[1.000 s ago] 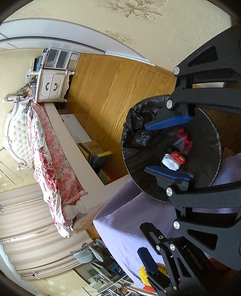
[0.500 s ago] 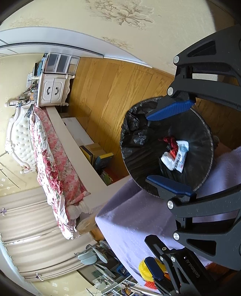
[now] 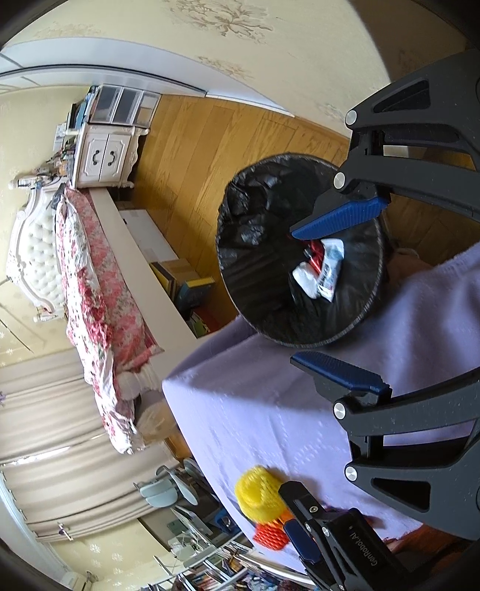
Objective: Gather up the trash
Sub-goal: 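Return to the table and grasp the orange plastic bags with the left tool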
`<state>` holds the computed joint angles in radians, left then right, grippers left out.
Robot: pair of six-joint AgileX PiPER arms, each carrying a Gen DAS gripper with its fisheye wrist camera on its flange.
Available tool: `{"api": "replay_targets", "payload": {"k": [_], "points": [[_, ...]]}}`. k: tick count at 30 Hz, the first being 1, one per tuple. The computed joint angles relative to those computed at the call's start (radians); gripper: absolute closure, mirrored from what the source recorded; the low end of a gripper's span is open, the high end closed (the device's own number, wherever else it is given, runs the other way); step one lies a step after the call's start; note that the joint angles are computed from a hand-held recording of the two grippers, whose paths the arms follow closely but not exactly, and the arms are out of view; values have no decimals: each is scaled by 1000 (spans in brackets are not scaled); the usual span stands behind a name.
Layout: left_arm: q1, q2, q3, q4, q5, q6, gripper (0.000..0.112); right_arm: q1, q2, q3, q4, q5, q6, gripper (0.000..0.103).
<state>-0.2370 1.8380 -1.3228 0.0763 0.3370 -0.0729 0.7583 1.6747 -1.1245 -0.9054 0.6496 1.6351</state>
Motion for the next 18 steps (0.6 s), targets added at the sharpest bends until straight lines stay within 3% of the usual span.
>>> {"api": "replay_targets", "payload": {"k": [13,18], "points": [[162,-95,166,-113,-68,132,35,121,73,-126,46,57,-57,42],[210,-71,160,-262,-42,292,37,138,115,-191,85,66,-115,41]]}}
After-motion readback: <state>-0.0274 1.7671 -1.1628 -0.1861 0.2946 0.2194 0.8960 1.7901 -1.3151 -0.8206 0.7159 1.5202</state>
